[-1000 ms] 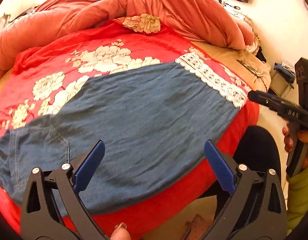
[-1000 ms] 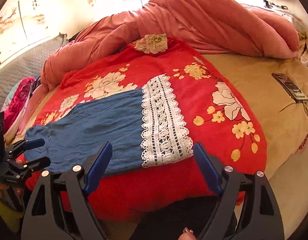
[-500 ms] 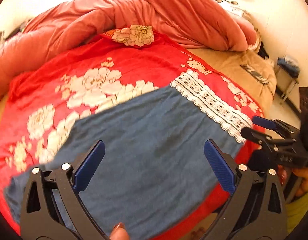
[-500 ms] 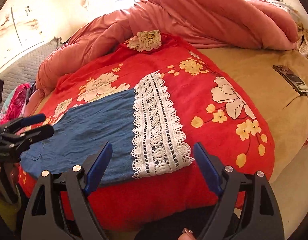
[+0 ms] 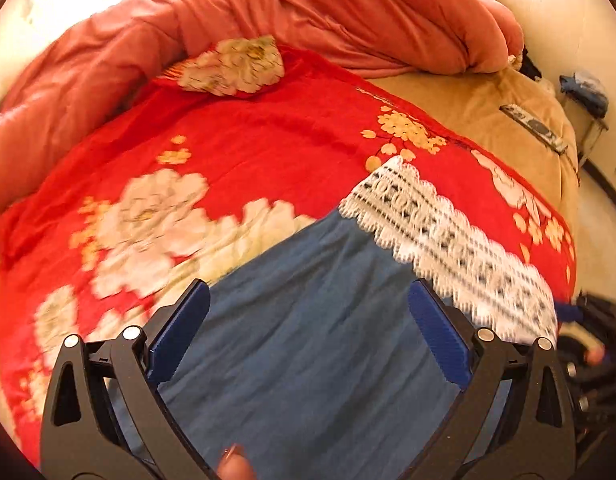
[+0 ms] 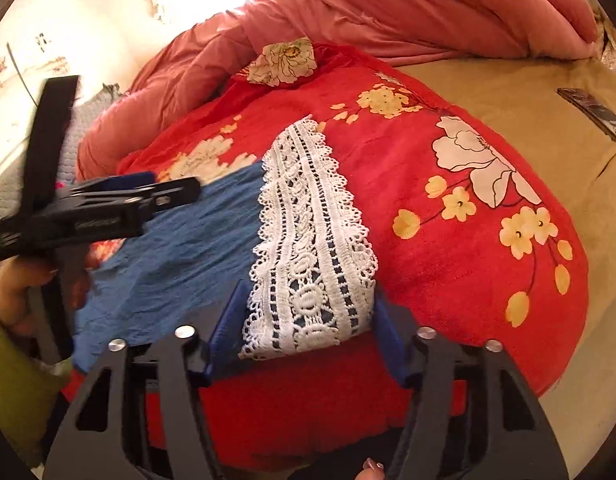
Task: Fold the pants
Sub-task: 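Grasp the lace-trimmed leg hem with the left tool while the right tool grasps it too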
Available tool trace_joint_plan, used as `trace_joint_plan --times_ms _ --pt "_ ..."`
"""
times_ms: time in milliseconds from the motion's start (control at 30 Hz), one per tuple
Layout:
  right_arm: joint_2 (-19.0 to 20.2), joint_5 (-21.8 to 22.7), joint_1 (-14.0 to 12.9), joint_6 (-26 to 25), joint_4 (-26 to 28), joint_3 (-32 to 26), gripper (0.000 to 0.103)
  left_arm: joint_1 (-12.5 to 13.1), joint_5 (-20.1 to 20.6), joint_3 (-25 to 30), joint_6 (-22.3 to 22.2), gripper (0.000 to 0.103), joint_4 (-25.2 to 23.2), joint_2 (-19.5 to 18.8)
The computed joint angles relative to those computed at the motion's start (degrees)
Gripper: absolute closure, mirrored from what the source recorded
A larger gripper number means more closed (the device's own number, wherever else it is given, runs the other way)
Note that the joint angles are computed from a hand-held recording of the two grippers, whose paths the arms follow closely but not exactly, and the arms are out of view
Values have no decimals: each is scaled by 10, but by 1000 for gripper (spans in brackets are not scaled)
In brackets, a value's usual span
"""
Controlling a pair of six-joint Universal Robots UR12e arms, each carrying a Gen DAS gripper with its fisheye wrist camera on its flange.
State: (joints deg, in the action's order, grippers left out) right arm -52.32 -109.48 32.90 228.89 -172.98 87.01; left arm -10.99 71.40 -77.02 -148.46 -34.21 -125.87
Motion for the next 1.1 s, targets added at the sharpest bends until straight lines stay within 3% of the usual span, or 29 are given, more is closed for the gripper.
trace_joint_plan --times_ms 133,267,400,533,700,867,1033,1100 --pt "5 14 -1 -17 -38 0 54 -6 -33 54 10 13 -60 -34" --pt "8 37 -10 19 -60 6 54 -8 -69 105 29 21 -122 -64" --pt "13 54 -14 31 -91 10 54 -3 -128 150 63 29 -216 -87" --pt "20 79 -18 21 -115 5 54 -2 -163 179 96 30 -282 -102" --pt "26 90 -21 26 -121 -1 64 -8 -165 198 114 30 -313 -114" --pt "27 87 -22 35 -132 1 70 -7 -186 201 94 41 -319 -117" --pt "29 94 -23 34 -156 5 73 -2 -199 206 76 72 -332 -118" --pt "29 91 -22 30 -158 4 73 -2 -192 197 82 76 -323 -113"
